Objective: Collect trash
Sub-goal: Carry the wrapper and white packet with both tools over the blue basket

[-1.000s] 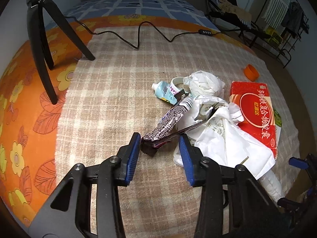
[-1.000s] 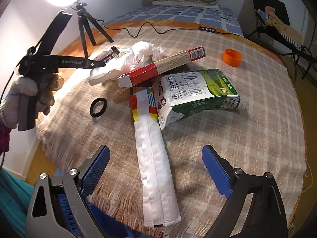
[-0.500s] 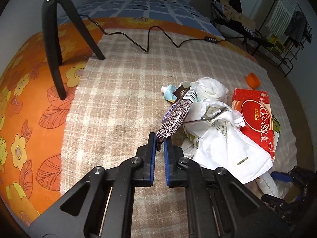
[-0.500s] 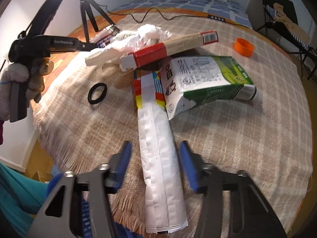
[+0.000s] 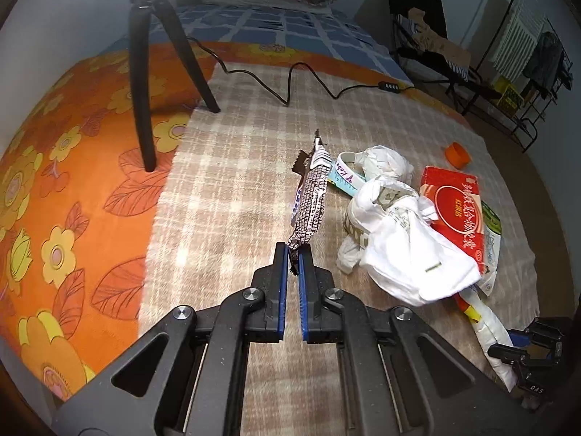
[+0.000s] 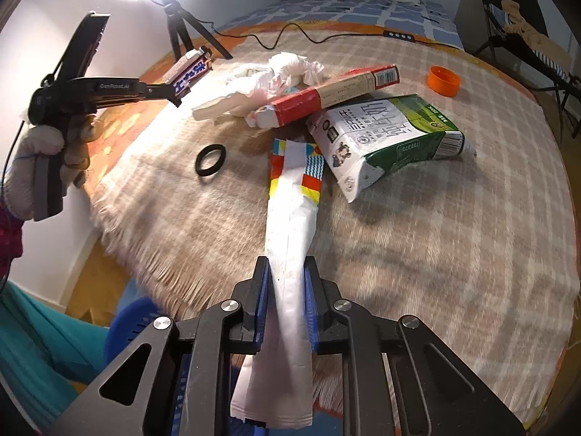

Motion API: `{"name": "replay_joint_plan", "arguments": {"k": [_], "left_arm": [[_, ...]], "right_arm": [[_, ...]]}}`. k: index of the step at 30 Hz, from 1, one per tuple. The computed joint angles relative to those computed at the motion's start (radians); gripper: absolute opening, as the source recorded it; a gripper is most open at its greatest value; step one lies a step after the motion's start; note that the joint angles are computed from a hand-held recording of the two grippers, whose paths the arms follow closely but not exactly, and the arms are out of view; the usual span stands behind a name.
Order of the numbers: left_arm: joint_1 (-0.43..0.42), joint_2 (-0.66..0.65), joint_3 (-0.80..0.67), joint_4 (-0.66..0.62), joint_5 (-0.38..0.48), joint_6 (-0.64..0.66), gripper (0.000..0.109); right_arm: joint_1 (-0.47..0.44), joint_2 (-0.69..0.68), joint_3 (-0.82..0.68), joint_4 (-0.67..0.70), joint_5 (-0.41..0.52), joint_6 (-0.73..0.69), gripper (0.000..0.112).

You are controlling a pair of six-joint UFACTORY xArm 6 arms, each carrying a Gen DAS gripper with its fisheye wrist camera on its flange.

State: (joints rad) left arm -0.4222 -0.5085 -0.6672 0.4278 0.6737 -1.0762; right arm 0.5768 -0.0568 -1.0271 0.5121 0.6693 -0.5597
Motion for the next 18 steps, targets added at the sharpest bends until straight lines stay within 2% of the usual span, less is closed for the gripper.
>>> {"name": "replay_joint_plan", "arguments": {"k": [11,18], "left_arm": [[-0.132,-0.121,0.005,0.065,0.116,-0.11,0.003],[-0.305,-0.166,-0.004,0.112,0.202,-0.223,0.003]], "right_arm": [[-0.016,-0.153,0.109,0.072,0.024,-0.078,0.016],[-0.037,-0.261,0.172,0.13,0.063,-0.121,0.016]]}}
